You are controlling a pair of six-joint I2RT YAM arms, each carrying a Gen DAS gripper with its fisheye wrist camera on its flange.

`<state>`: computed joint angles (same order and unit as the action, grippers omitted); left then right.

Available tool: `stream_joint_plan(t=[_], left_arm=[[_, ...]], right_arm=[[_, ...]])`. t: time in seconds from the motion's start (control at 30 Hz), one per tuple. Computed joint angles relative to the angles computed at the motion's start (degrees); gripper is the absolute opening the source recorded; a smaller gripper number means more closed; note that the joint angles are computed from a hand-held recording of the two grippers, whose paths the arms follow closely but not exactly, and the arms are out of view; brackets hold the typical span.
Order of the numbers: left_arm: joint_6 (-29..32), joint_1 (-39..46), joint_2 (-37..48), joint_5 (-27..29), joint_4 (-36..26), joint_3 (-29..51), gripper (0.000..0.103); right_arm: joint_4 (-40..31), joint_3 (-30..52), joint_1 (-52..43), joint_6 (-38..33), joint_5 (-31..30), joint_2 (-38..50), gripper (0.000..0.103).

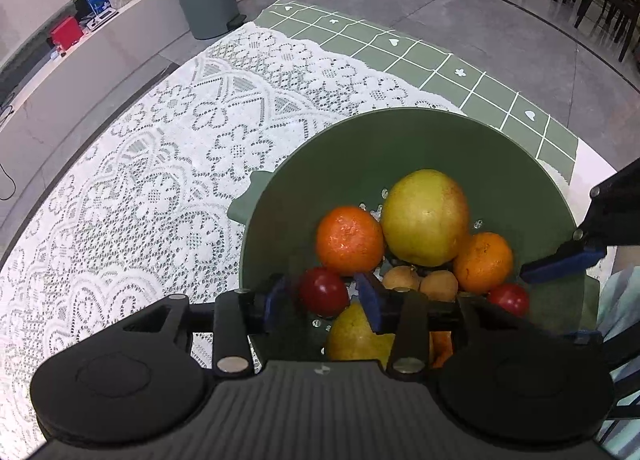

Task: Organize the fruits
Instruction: 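Withdraw both tools from the colander toward the last two cherry tomatoes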

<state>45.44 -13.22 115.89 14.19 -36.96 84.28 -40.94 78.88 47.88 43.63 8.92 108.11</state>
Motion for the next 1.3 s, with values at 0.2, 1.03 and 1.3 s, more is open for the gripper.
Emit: stream_joint_plan(t=[0.2,1.03,1.3], left_arm=[[1.20,0.54,-4.06,0.83,3.02,-4.55,0.053],[-1.86,17.56,-20.00,18.61,10.95,-18.23,0.053],[-2.76,25.43,-20.99,21.44,14.09,-20.46,0.053]], right_arm=[[-0.05,-0.25,1.37,1.50,4.06,-1.93,0.044],[-9.09,15.48,17.12,28.04,37.29,8.14,0.054],[-14.33,30.30,20.09,34.67,45.17,19.67,0.056]])
